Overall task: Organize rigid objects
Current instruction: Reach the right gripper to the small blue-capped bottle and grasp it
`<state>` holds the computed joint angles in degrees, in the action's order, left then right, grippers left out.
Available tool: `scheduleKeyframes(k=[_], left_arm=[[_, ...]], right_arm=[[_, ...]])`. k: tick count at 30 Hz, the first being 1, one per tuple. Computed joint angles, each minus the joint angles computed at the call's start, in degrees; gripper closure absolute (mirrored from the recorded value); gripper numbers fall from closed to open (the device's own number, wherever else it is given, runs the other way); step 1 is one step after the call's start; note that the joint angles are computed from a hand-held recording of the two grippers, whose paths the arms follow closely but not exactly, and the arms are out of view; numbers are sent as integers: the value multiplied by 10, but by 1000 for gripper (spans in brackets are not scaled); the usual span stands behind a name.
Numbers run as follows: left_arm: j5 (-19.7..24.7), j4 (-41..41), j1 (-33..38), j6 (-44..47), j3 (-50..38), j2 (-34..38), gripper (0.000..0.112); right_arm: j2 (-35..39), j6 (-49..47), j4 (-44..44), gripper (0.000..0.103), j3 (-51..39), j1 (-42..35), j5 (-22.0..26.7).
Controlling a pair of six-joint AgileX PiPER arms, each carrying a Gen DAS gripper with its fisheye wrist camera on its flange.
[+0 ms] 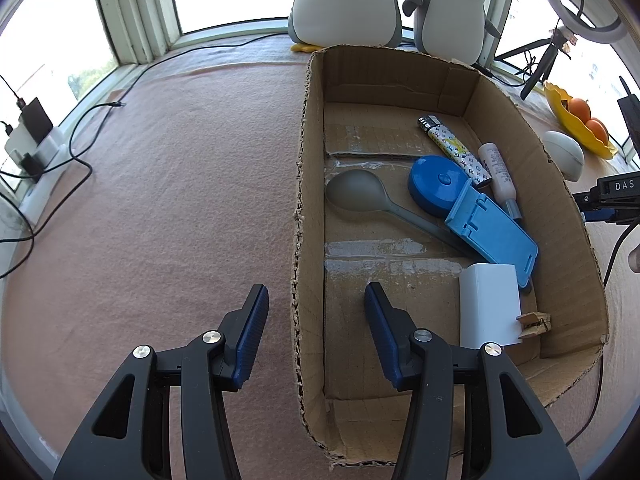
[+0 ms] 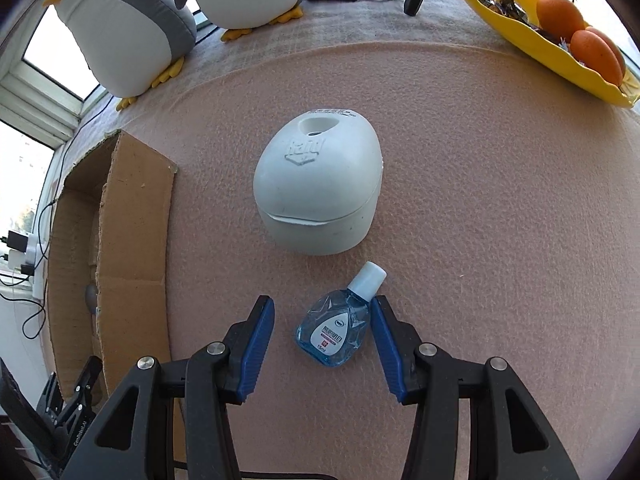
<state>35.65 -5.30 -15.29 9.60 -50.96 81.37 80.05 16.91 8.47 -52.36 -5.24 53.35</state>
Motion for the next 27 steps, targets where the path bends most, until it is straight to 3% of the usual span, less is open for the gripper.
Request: scheduleKeyframes(k=[3, 6, 16, 27], left_arm=[[0, 1, 0, -1, 0, 0, 62], [0, 0, 0, 0, 0, 0, 62], [0, 0, 0, 0, 1, -1, 62], [0, 7, -6, -9, 1, -1, 62]], right_arm=[[-3, -3, -21, 58, 3, 16, 4], [-11, 5, -59, 68, 8, 35, 8], [-81, -64, -24, 68, 64, -2, 2], [-163, -8, -57, 68, 80, 48, 12]])
